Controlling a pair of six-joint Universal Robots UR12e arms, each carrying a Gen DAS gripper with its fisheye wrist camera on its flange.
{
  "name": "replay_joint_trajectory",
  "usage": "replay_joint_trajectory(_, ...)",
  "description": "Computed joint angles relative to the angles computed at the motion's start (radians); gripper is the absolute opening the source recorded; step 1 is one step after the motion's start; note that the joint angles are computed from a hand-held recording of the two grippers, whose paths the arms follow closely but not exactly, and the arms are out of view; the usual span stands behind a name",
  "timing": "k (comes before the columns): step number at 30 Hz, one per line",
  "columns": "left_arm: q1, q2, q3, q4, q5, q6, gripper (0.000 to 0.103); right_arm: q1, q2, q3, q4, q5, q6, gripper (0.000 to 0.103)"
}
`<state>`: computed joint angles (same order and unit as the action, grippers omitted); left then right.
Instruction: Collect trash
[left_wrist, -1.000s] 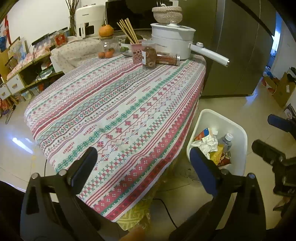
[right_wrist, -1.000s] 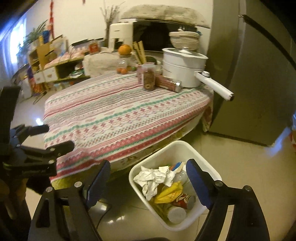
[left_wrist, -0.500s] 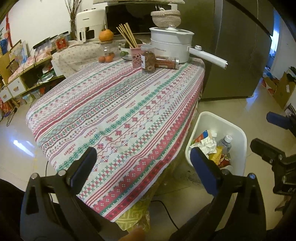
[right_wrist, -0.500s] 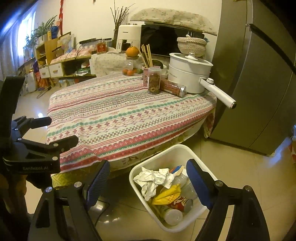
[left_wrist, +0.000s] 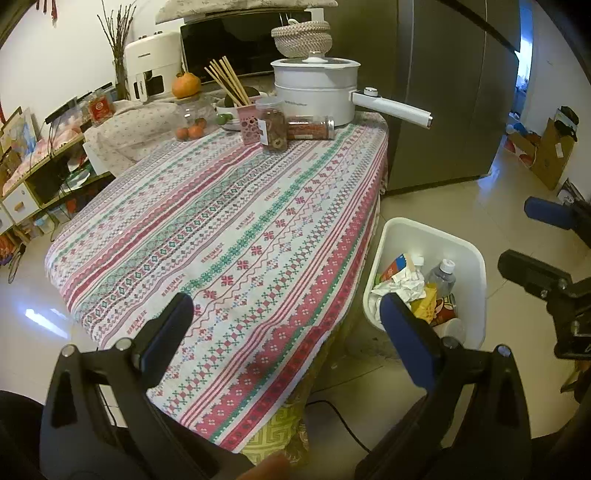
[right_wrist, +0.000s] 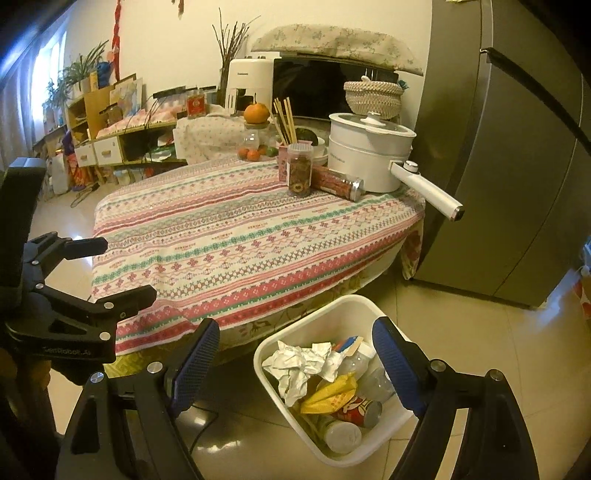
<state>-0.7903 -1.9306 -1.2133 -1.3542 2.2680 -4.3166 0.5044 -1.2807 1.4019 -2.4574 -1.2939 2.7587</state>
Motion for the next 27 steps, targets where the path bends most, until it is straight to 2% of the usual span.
replay_joint_trajectory(4, -0.005, -0.001, 0.003, -0.004, 0.028, -0.004, 0.101, -0.001, -0.001, 0.001, -0.013, 0.003, 0.001, 0.086)
replay_joint_trajectory(14, -0.024, -0.012, 0.020, -0.025, 0.171, 0.006, 0.101, -0.005, -0.002, 0.004, -0.036, 0.018, 0.008, 0.087)
replay_joint_trajectory(27, -0.021, -0.010, 0.019, -0.040, 0.171, -0.009, 0.101, -0.007, -0.001, 0.008, -0.088, 0.035, 0.033, 0.087)
